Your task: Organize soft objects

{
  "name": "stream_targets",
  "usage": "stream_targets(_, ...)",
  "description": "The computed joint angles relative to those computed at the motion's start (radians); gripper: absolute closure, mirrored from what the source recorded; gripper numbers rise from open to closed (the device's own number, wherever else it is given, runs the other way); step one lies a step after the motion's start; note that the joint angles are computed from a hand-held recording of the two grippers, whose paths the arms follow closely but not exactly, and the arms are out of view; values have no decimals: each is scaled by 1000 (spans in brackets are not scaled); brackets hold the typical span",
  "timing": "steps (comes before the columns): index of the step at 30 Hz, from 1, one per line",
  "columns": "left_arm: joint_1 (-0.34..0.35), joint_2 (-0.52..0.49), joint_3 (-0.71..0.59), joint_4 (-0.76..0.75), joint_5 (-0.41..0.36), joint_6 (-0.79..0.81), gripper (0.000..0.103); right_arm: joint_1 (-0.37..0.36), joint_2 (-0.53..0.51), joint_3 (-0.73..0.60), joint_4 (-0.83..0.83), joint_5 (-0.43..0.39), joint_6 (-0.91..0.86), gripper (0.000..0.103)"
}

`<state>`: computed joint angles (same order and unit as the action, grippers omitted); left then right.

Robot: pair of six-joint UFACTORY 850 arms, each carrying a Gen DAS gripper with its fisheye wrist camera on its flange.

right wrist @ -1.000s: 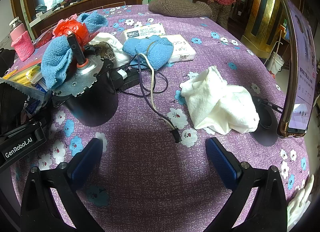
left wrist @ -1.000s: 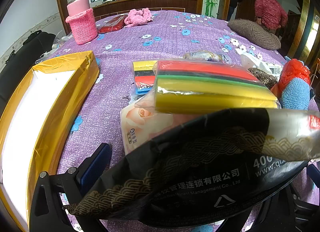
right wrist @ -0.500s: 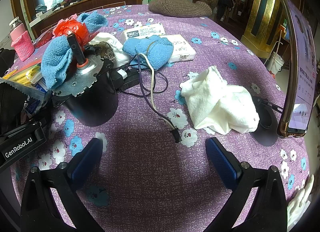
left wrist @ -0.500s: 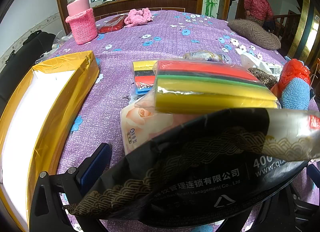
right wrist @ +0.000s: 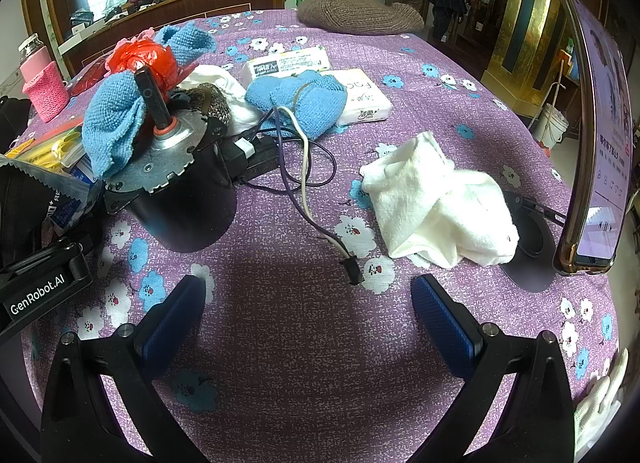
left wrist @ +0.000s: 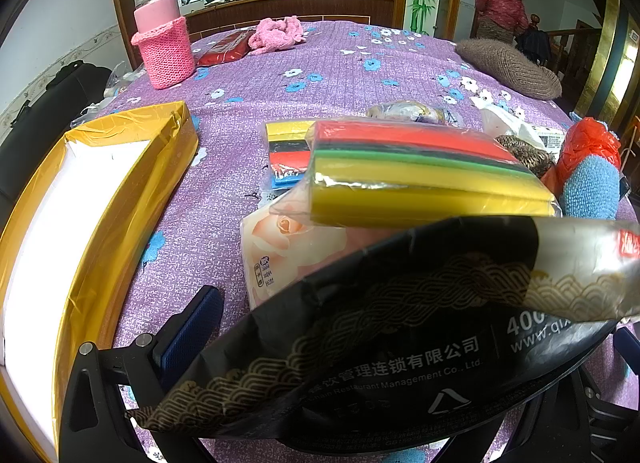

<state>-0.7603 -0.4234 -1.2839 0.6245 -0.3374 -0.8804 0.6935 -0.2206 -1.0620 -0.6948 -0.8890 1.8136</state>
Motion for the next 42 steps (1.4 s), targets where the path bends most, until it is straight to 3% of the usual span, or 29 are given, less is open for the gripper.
stream_targets(42, 10, -2, -3, -26, 2, 34, 1, -1, 0, 0, 0, 0, 0, 0)
